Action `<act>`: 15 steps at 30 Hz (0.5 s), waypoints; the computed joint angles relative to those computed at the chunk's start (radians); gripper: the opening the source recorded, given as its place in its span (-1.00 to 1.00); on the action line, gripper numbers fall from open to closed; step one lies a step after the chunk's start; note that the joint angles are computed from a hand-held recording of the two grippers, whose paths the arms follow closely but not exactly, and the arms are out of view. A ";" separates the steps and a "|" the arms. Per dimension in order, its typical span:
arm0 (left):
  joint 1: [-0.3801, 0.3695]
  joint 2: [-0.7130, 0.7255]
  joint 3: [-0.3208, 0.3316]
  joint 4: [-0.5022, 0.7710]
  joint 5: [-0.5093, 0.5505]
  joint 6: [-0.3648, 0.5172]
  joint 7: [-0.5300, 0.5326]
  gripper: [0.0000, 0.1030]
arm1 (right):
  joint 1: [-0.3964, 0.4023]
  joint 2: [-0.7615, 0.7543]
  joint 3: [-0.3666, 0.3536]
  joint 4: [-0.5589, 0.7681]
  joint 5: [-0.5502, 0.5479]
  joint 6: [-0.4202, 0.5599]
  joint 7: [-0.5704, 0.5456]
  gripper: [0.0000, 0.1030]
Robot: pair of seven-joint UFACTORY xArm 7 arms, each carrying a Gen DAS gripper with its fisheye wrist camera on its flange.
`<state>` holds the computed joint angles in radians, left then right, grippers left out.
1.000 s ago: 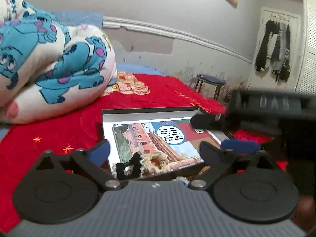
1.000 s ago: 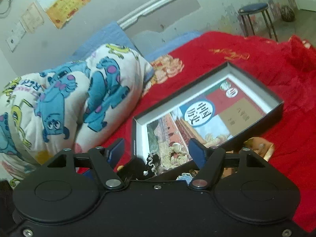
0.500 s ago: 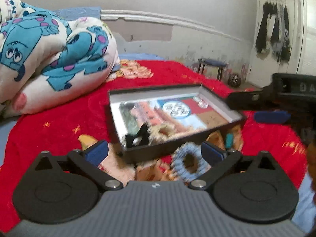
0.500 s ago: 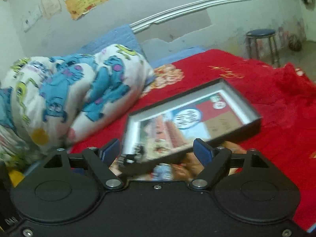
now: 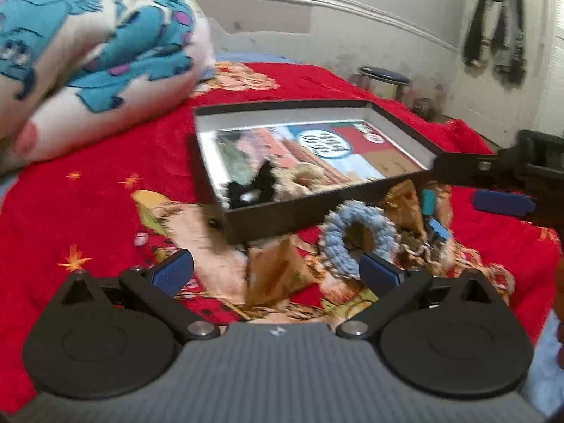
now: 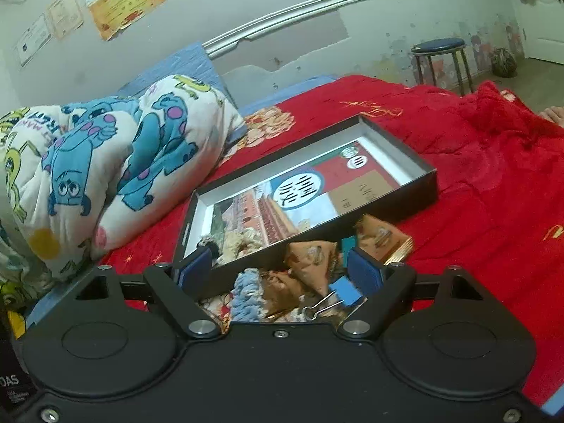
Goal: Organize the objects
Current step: 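Withdraw both open tools from the box back toward the item pile, then grasp brown paper packet with left tool while right tool reaches blue crocheted scrunchie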
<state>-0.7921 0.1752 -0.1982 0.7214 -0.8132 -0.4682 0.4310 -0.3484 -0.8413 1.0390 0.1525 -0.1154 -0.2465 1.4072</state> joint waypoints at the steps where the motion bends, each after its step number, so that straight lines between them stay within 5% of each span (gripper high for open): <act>1: -0.010 -0.003 0.018 -0.005 0.036 0.016 -0.011 1.00 | -0.012 0.007 0.016 0.008 0.000 -0.003 0.004 0.64; 4: 0.002 -0.002 -0.005 -0.011 0.050 0.002 0.008 1.00 | -0.053 0.039 0.059 0.036 -0.009 -0.011 0.002 0.64; 15: 0.112 -0.043 -0.049 -0.082 0.330 -0.050 -0.285 1.00 | -0.174 0.072 0.185 0.077 -0.009 -0.061 -0.010 0.64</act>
<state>-0.6802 0.1322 -0.2469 0.6396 -0.4832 -0.5182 0.1459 -0.5222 -0.7692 1.2236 0.2295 -0.1247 -0.3072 1.3970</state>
